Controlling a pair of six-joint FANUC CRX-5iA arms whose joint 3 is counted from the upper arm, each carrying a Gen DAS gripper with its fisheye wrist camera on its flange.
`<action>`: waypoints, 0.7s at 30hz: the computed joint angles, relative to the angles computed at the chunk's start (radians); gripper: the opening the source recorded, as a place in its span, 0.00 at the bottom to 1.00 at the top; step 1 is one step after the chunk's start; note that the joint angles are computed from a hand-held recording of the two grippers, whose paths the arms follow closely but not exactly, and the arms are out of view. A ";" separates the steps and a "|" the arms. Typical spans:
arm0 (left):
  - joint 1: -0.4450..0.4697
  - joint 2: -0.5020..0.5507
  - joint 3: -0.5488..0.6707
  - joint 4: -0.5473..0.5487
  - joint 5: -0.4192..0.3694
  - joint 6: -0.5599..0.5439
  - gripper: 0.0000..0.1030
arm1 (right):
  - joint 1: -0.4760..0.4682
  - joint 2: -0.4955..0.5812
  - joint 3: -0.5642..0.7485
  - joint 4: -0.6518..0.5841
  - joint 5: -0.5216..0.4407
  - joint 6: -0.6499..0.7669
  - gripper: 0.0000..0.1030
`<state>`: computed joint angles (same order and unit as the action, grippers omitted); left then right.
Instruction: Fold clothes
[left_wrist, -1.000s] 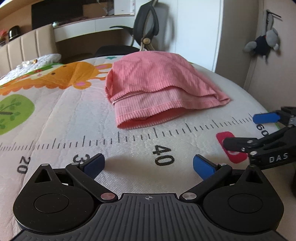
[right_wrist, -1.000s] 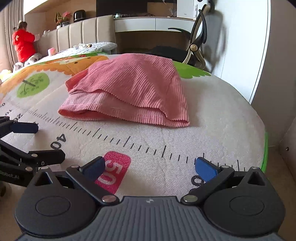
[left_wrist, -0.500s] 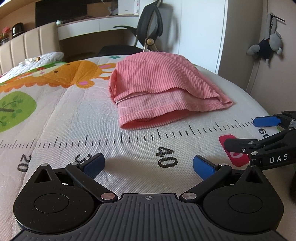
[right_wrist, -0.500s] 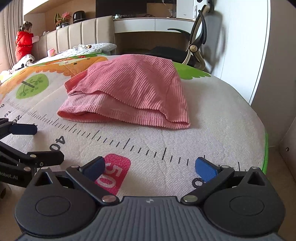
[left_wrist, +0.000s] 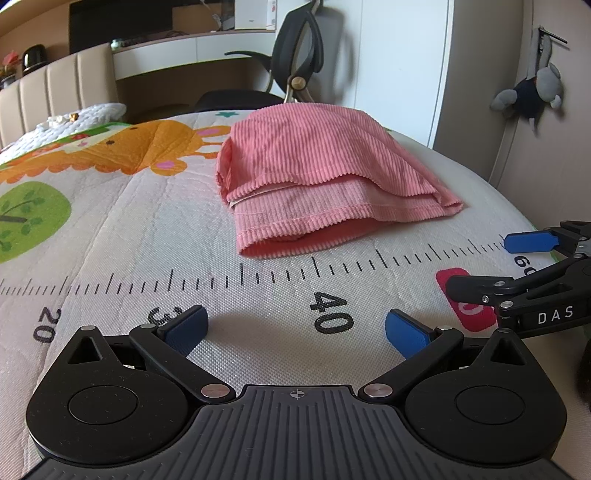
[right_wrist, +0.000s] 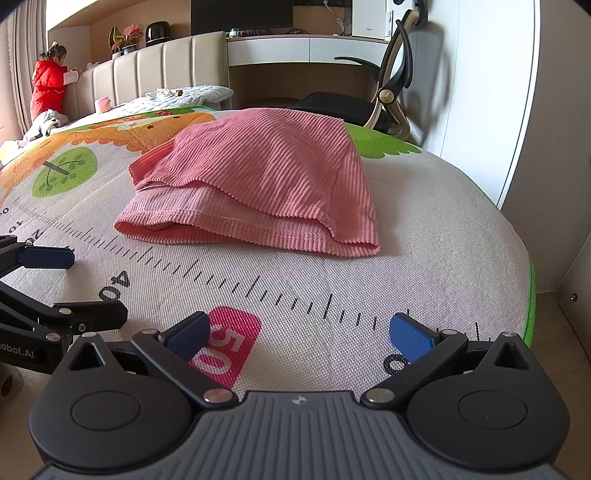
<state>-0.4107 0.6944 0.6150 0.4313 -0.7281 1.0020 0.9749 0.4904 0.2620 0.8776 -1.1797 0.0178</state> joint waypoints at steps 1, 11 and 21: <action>0.000 0.000 0.000 0.002 0.000 -0.001 1.00 | 0.000 0.000 0.000 0.000 0.000 0.000 1.00; 0.001 0.000 -0.003 0.010 0.002 -0.003 1.00 | -0.001 -0.002 -0.002 0.000 0.003 0.001 1.00; 0.001 0.000 -0.005 0.013 0.003 -0.005 1.00 | -0.002 0.000 -0.001 0.000 0.003 0.000 1.00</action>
